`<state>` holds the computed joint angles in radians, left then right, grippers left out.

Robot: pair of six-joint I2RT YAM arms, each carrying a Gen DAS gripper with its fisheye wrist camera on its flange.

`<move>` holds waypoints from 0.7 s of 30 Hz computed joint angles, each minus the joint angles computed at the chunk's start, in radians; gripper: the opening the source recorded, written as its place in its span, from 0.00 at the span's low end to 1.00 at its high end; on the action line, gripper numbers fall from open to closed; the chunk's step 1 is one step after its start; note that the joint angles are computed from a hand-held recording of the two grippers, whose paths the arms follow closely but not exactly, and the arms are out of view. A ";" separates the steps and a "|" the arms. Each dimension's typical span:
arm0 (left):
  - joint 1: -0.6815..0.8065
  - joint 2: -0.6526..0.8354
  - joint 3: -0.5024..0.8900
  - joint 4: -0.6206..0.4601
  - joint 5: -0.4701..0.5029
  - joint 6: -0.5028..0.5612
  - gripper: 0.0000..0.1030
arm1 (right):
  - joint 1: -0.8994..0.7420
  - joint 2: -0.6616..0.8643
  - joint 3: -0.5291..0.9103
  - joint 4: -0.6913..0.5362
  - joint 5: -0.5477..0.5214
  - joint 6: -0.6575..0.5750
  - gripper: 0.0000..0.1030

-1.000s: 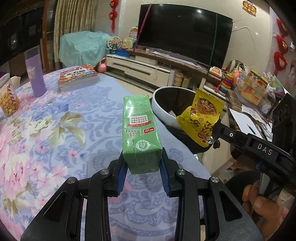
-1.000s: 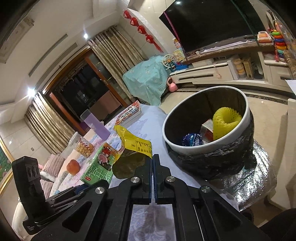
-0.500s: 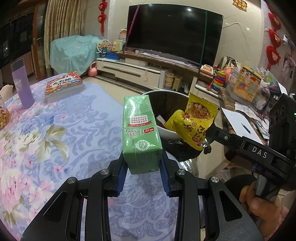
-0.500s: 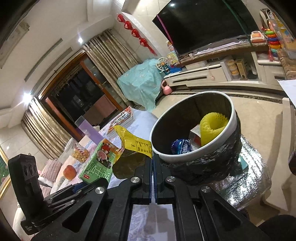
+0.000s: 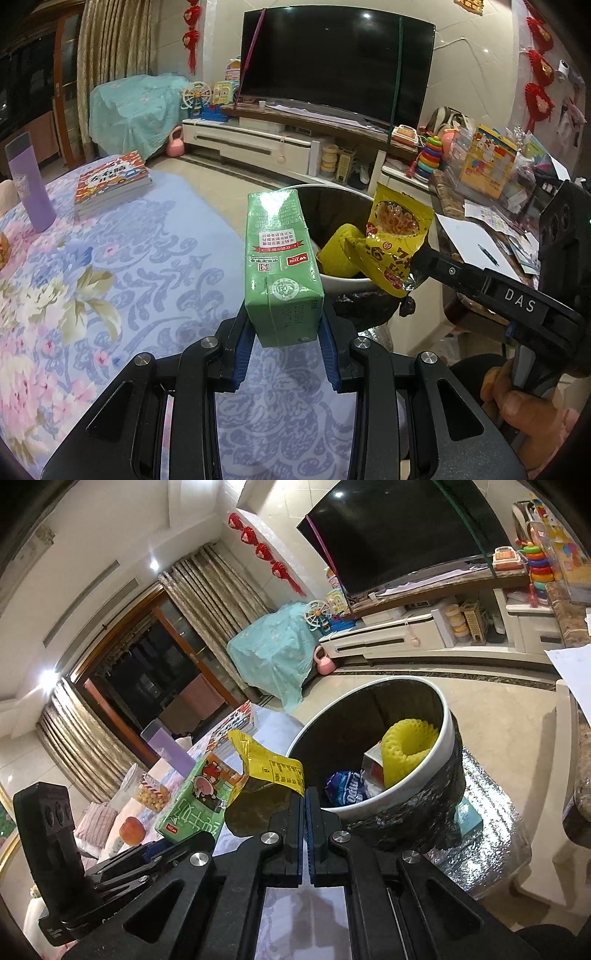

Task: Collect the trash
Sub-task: 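Lift the juice box and snack bag and carry them toward the trash bin, then lower the juice box and snack bag into the trash bin opening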

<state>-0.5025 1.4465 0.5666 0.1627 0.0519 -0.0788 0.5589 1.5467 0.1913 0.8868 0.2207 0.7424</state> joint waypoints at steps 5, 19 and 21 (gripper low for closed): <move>-0.010 0.022 0.021 -0.001 -0.003 0.004 0.30 | -0.023 -0.030 0.000 -0.029 -0.007 -0.014 0.01; -0.031 0.051 0.061 -0.006 -0.012 0.016 0.30 | -0.057 -0.075 0.001 -0.074 -0.010 -0.032 0.02; -0.032 0.056 0.066 -0.005 -0.011 0.020 0.30 | -0.059 -0.080 0.002 -0.081 -0.008 -0.036 0.02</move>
<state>-0.5346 1.5023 0.6328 0.1580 0.0411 -0.0592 0.5001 1.4668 0.1931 0.8062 0.2132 0.7065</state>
